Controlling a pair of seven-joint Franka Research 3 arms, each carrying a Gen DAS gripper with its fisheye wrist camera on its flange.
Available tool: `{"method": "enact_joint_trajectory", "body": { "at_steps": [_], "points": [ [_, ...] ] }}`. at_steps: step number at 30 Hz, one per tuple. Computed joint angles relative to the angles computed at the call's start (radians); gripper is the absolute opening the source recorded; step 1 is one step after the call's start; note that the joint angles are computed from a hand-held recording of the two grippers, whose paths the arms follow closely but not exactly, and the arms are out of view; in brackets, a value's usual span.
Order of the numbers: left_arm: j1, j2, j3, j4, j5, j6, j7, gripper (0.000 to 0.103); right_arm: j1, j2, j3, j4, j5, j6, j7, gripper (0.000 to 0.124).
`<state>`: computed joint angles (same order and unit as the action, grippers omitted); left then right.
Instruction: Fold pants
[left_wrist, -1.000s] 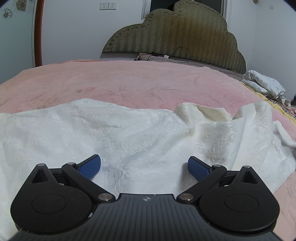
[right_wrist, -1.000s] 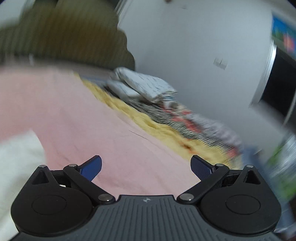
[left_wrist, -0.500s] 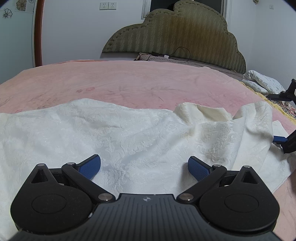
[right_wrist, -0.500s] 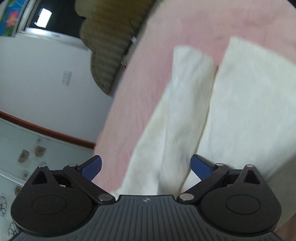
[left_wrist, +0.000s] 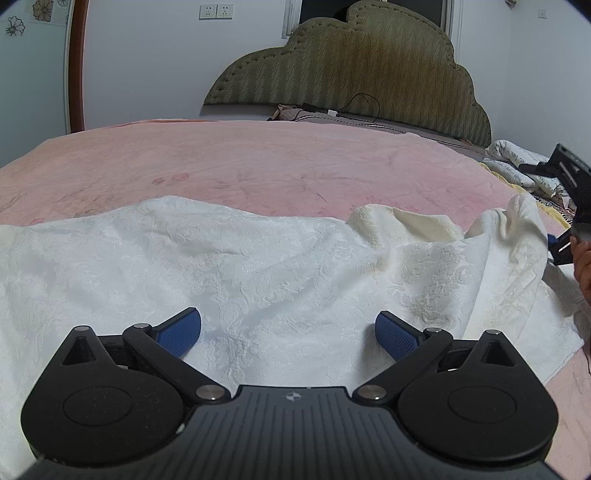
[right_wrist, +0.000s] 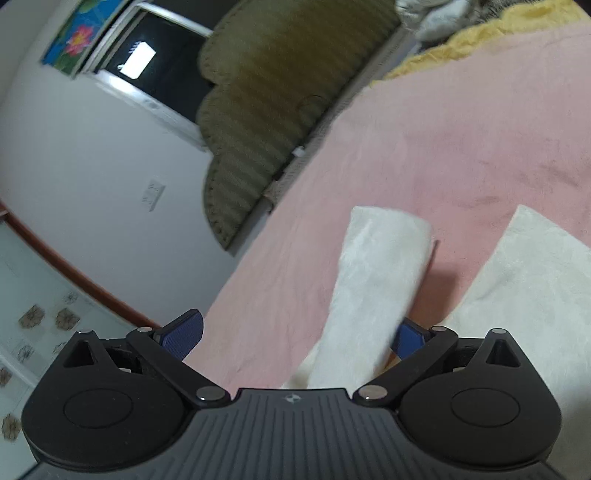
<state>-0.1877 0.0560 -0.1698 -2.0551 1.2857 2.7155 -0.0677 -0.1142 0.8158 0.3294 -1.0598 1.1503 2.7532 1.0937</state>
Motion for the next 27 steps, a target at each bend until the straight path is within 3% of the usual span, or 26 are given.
{"method": "enact_joint_trajectory", "body": {
  "at_steps": [2, 5, 7, 9, 12, 16, 18, 21, 24, 27],
  "points": [
    [0.0, 0.0, 0.0, 0.0, 0.001, 0.0, -0.001, 0.102, 0.016, 0.036, -0.021, 0.044, -0.026, -0.001, 0.063, 0.096],
    [0.0, 0.0, 0.0, 0.0, 0.0, 0.0, 0.0, 0.102, 0.036, 0.042, -0.053, 0.044, -0.087, 0.018, 0.15, 0.071],
    [0.0, 0.0, 0.0, 0.0, 0.0, 0.0, 0.0, 0.102, 0.036, 0.041, -0.059, 0.035, -0.118, 0.019, 0.189, 0.047],
    [0.0, 0.001, 0.0, 0.0, 0.001, 0.0, -0.001, 0.102, 0.02, 0.022, -0.049, -0.004, -0.122, 0.027, 0.196, 0.031],
    [0.0, 0.001, 0.0, 0.0, 0.001, 0.0, -0.001, 0.102, -0.012, -0.019, -0.007, -0.073, -0.078, 0.076, 0.129, 0.017],
    [0.0, 0.001, 0.001, 0.0, 0.003, -0.001, -0.002, 0.102, -0.022, -0.129, 0.017, -0.207, -0.026, 0.206, -0.032, 0.008],
    [-0.002, 0.002, 0.0, 0.001, 0.002, -0.005, -0.001, 0.102, -0.08, -0.215, 0.083, -0.308, 0.096, 0.268, -0.202, 0.008],
    [-0.003, 0.005, -0.001, 0.004, -0.002, -0.012, 0.006, 0.102, -0.14, -0.313, 0.127, -0.408, 0.266, 0.297, -0.411, 0.008],
    [-0.005, 0.005, -0.001, 0.005, -0.004, -0.015, 0.008, 0.102, -0.121, -0.377, 0.055, -0.488, 0.223, 0.264, -0.329, 0.008],
    [-0.005, 0.005, 0.0, 0.004, -0.003, -0.015, 0.009, 0.102, -0.04, -0.39, -0.078, -0.538, 0.056, 0.227, -0.131, 0.008]
  ]
}}
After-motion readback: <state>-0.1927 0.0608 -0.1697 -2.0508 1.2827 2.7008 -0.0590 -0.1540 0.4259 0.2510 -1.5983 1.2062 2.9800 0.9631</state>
